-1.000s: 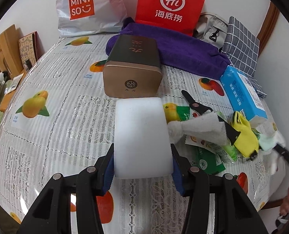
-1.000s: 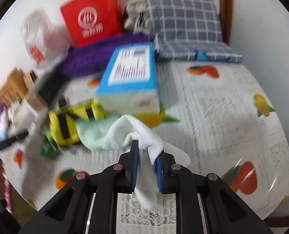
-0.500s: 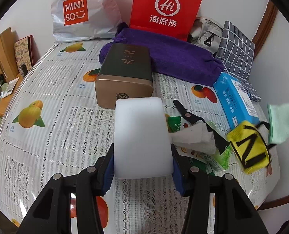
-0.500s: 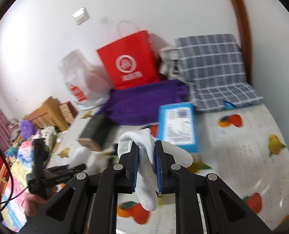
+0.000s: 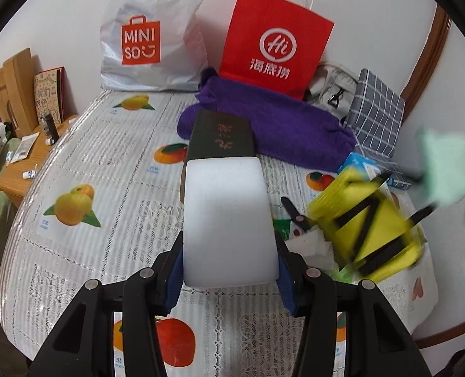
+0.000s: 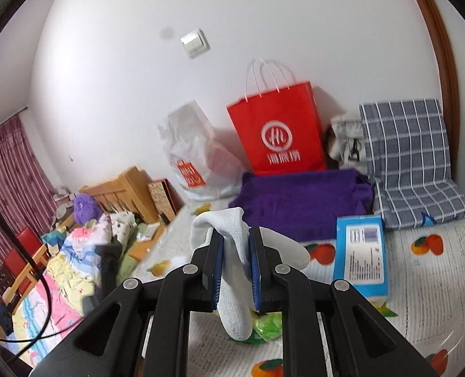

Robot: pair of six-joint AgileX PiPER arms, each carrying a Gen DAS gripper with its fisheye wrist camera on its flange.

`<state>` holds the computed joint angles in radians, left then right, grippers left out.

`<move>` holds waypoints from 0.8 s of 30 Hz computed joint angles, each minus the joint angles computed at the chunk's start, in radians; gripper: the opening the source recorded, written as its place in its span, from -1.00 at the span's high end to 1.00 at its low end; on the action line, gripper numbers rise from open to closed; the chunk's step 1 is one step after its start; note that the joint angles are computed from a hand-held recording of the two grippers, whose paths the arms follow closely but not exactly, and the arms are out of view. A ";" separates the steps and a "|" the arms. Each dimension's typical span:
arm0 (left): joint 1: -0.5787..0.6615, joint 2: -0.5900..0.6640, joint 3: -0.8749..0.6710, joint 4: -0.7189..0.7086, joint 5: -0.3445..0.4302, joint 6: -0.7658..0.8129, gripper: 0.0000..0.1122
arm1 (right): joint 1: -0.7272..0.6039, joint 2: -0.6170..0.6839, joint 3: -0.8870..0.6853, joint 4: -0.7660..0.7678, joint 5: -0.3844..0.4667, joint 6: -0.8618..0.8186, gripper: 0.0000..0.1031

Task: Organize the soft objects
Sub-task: 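Carry the sponge block toward the purple towel while the right tool carries the glove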

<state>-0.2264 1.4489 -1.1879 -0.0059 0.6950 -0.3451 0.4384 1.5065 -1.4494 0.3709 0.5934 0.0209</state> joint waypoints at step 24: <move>-0.250 0.293 -0.226 0.164 0.080 -0.178 0.15 | -0.133 0.064 0.233 0.282 -0.043 -0.285 0.70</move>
